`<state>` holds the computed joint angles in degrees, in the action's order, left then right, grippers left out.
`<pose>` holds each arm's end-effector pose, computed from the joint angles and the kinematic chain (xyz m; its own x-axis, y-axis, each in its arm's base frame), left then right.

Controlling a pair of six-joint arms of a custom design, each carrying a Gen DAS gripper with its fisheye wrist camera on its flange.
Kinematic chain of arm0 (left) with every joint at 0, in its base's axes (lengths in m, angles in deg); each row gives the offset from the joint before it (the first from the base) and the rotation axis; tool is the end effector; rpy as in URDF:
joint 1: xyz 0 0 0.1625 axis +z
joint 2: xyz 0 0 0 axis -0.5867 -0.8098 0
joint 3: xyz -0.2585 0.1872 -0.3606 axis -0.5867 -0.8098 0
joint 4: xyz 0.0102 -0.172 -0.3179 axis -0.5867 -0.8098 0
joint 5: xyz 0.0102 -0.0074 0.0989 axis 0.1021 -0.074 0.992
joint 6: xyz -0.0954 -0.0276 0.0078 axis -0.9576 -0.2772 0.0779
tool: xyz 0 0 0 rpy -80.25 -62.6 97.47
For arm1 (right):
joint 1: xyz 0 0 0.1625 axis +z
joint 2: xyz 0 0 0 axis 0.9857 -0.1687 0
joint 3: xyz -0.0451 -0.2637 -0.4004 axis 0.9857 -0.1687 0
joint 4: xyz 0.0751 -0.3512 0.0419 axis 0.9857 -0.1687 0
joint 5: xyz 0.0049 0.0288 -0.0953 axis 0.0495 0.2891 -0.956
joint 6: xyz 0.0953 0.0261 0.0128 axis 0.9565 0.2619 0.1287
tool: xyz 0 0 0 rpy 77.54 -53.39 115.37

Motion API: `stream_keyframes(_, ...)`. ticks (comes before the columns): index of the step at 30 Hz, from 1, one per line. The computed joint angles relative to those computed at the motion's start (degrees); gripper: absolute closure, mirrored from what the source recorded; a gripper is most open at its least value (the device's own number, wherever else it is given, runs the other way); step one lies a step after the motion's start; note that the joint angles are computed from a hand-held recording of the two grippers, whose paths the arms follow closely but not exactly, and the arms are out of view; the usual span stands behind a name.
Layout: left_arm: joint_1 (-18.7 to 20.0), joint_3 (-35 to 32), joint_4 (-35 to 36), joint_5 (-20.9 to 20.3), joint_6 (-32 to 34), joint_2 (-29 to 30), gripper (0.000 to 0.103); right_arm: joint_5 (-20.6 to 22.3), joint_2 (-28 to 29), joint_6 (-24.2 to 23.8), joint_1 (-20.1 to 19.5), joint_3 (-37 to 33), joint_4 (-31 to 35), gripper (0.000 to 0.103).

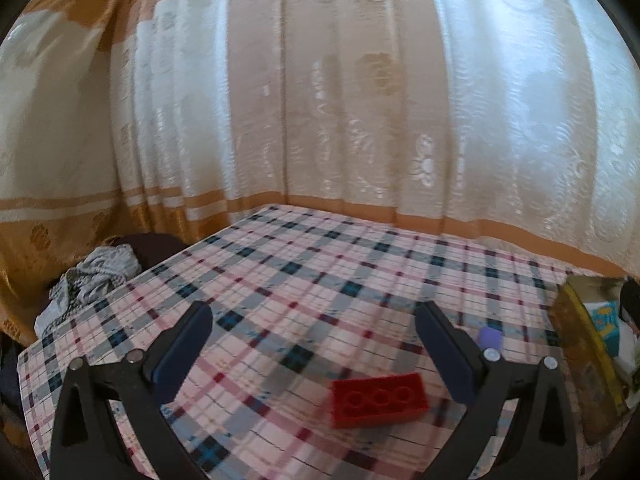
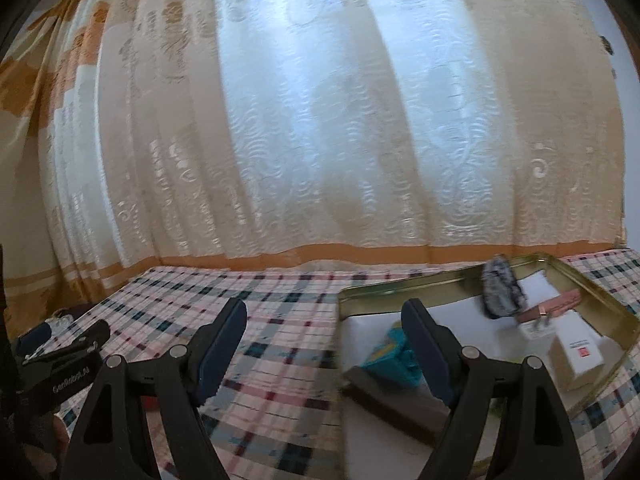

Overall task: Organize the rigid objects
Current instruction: 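Withdraw both open grippers from the tray toward the red brick and purple cube, then grasp the red Lego brick with the left gripper while the right grasps the purple cube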

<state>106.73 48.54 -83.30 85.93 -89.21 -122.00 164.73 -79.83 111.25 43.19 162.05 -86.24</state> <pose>0.0400 -0.4944 0.3129 -0.7097 -0.1616 -0.6857 0.5795 0.4196 -0.6987 0.3629 -0.4429 -0.0816 -0.7629 0.1187 0.6355 -0.5865 0.2865 -0.7576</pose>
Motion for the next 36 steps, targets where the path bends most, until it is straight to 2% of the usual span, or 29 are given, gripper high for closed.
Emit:
stream_keyframes(6,1.8,-2.0,0.6,-1.8,-2.2,-0.1,0.0,0.0,2.9,1.2,0.6,-7.3,9.7,0.021)
stream_keyframes(11,2.7,-4.6,4.4,-3.7,-6.6,0.9,0.0,0.0,5.8,3.1,0.8,-14.4,18.2,0.021)
stream_keyframes(16,3.5,-5.9,6.6,-3.9,-9.7,1.2,0.0,0.8,9.6,8.3,0.4,-24.6,33.1,0.021)
stream_keyframes(18,3.4,-4.7,4.6,-3.7,-9.2,0.5,0.0,1.3,11.5,10.6,0.2,-29.5,40.1,0.021)
stream_keyframes(22,2.6,-0.2,-3.2,-2.6,-5.1,-1.6,0.0,2.2,14.1,12.8,0.1,-35.6,47.9,0.021)
stream_keyframes(24,2.0,1.1,-5.4,-2.3,-2.5,-2.0,0.0,3.0,16.4,15.1,-0.2,-41.0,55.3,0.022)
stream_keyframes(26,1.5,1.4,-6.2,-2.7,-1.0,-1.9,0.0,3.4,18.2,17.4,-0.5,-45.4,61.6,0.03)
stream_keyframes(28,1.6,1.0,-5.5,-2.3,-0.9,-1.7,0.0,2.4,19.8,19.6,-1.1,-49.4,67.9,0.048)
stream_keyframes(32,2.0,-0.1,-2.7,-1.1,-2.0,-1.4,0.0,1.1,22.3,23.2,-2.0,-55.2,76.8,0.051)
stream_keyframes(34,2.2,-0.8,-1.0,-0.3,-2.6,-1.2,0.0,-0.2,22.2,24.2,-2.3,-55.4,78.1,0.075)
stream_keyframes(35,2.3,-1.2,-0.1,0.0,-2.9,-1.0,0.0,-0.1,22.4,24.7,-2.4,-55.8,78.8,0.081)
stream_keyframes(36,2.4,-1.4,0.5,0.4,-3.1,-0.9,0.0,-0.3,22.4,25.3,-2.5,-55.7,79.1,0.081)
